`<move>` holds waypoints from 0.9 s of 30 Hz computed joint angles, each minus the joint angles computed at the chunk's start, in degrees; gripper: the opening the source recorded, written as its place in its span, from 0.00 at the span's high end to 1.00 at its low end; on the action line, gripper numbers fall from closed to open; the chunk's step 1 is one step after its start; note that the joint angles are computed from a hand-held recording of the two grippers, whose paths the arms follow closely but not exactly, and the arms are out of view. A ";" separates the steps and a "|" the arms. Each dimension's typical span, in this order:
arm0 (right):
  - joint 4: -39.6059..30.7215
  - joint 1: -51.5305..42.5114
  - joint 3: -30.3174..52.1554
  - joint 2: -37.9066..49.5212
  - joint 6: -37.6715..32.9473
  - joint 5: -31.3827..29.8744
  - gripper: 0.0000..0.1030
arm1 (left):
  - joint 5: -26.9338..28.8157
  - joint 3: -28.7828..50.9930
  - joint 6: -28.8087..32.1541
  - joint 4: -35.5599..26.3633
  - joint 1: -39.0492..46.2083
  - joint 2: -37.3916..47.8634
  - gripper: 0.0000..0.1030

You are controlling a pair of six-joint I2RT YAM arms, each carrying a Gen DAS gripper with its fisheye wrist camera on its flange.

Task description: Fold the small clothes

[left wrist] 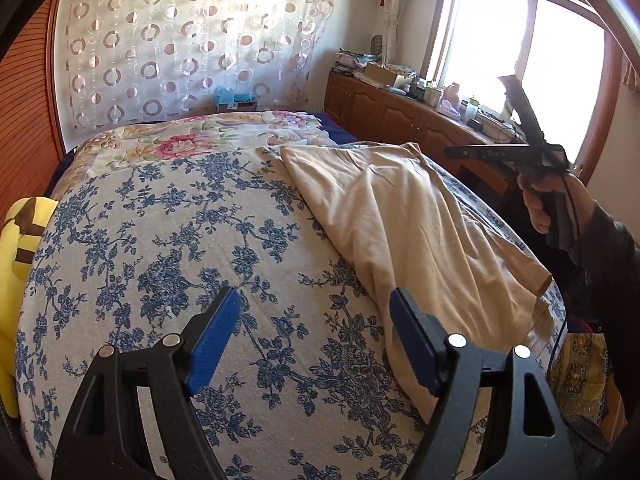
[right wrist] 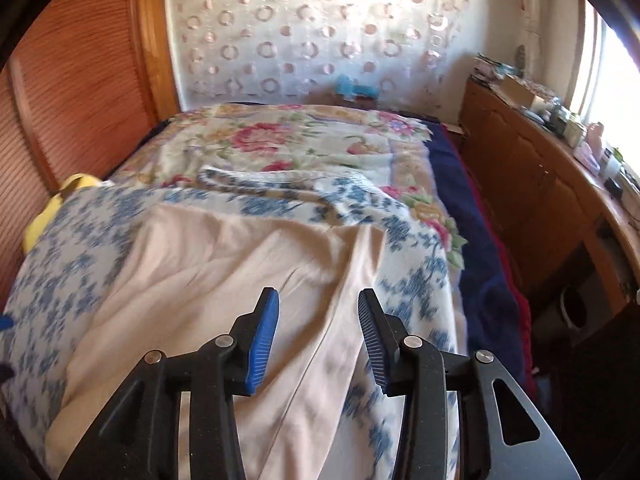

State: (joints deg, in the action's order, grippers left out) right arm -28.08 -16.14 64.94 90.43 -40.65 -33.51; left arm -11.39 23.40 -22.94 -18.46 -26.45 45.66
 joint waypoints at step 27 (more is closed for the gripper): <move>-41.99 -42.40 -9.70 -7.38 -59.00 -12.46 0.50 | -10.21 1.04 -8.79 2.85 -17.93 9.95 0.24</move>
